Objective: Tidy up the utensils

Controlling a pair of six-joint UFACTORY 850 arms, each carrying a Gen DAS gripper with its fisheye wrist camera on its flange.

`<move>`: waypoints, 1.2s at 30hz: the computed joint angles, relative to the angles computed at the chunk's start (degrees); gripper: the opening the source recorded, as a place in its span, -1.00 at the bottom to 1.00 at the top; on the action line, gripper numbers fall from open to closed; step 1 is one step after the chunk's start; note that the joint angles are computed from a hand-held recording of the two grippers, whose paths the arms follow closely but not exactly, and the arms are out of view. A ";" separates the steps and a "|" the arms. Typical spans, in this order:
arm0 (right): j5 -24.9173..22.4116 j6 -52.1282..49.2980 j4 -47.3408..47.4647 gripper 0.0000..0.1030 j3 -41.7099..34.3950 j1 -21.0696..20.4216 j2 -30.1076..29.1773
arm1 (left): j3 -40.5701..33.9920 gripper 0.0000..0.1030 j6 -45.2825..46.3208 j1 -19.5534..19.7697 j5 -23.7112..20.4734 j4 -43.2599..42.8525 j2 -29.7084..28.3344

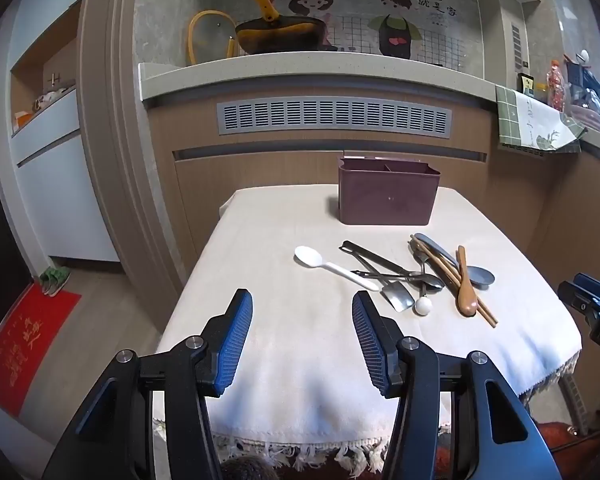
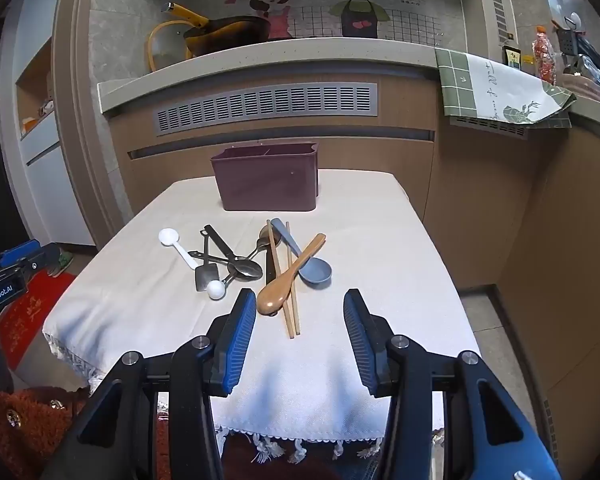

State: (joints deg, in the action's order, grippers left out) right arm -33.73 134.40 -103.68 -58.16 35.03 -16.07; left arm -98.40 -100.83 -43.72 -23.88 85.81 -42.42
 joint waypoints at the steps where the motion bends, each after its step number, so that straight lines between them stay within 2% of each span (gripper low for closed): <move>1: 0.25 0.14 -0.13 -0.16 0.04 -0.09 0.03 | -0.12 0.03 -0.92 0.10 0.13 0.92 -0.21; 3: -0.08 -0.12 -0.16 -0.16 0.05 -0.02 -0.03 | 1.02 0.03 -4.77 -0.05 -0.70 5.16 0.43; 36: -0.42 -0.02 0.60 -0.16 0.55 0.17 0.55 | 2.64 0.03 -8.31 -0.13 0.01 7.66 1.82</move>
